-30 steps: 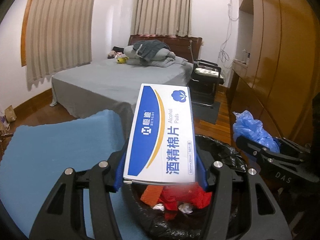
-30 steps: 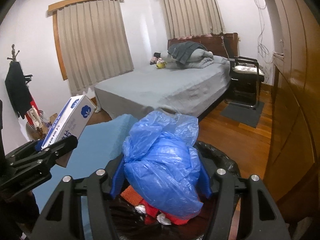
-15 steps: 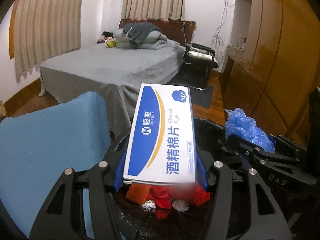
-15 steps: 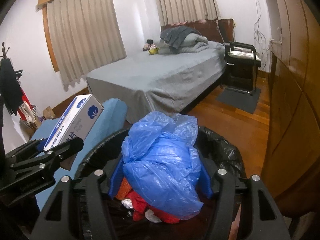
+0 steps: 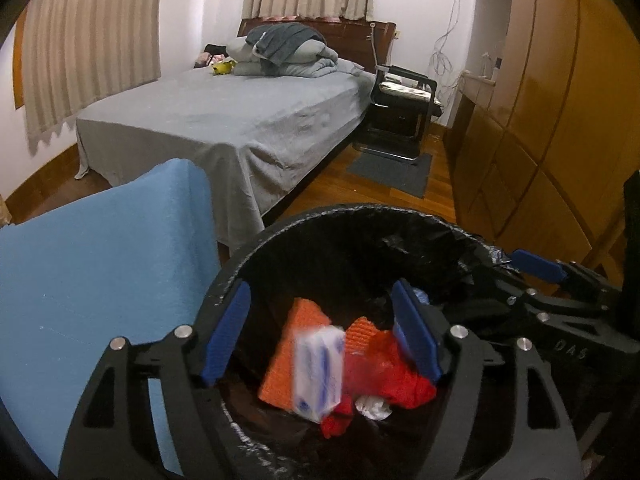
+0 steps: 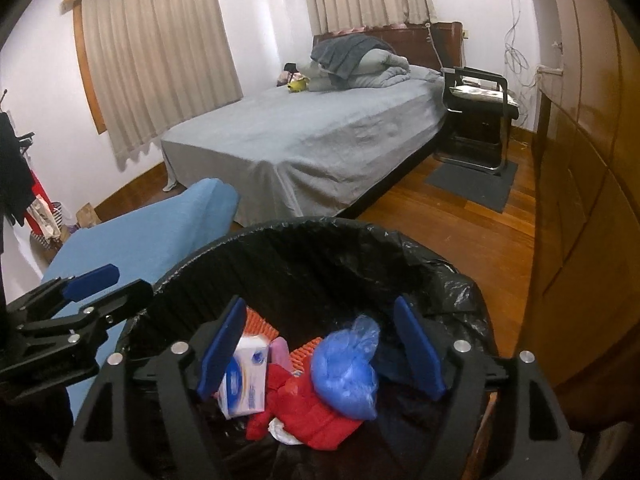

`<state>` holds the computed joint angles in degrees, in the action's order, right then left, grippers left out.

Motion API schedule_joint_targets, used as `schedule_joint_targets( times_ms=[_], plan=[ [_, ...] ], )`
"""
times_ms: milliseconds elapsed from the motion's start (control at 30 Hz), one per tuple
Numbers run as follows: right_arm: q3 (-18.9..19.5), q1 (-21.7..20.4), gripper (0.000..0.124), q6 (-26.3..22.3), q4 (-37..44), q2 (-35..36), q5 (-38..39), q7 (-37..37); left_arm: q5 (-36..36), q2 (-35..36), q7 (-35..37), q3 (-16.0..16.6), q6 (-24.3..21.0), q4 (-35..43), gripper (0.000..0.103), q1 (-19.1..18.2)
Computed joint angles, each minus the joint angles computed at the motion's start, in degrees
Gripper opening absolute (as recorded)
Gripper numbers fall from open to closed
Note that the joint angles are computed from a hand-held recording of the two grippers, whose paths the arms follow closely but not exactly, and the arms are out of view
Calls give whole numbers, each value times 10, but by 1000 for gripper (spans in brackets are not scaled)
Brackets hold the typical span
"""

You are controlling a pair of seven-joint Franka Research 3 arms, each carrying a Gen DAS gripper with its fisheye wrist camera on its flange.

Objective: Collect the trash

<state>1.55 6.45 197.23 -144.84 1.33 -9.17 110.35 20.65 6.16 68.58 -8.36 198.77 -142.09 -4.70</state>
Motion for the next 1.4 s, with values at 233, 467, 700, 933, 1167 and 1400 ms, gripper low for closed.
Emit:
schedule_joint_targets(
  times_ms=[233, 467, 700, 933, 1167, 1400],
  plan=[
    [-13, 1, 90, 2, -7, -25, -65, 47, -50, -44, 33, 12, 3, -35, 86, -2],
    [-83, 69, 97, 5, -18, -73, -172, 140, -64, -122, 40, 2, 6, -85, 93, 30],
    [-146, 157, 97, -15, -34, -126, -186, 145, -108, -216, 66, -24, -1, -141, 95, 61],
    [-91, 141, 97, -34, -55, -178, -117, 85, -95, -298, 43, -24, -20, -183, 96, 71],
    [-37, 116, 97, -37, -68, -208, -58, 32, -76, -364, 17, -16, -32, -212, 96, 71],
    [-17, 116, 97, -38, -76, -224, -7, -12, -62, -401, 0, -12, -32, -231, 96, 72]
  ],
)
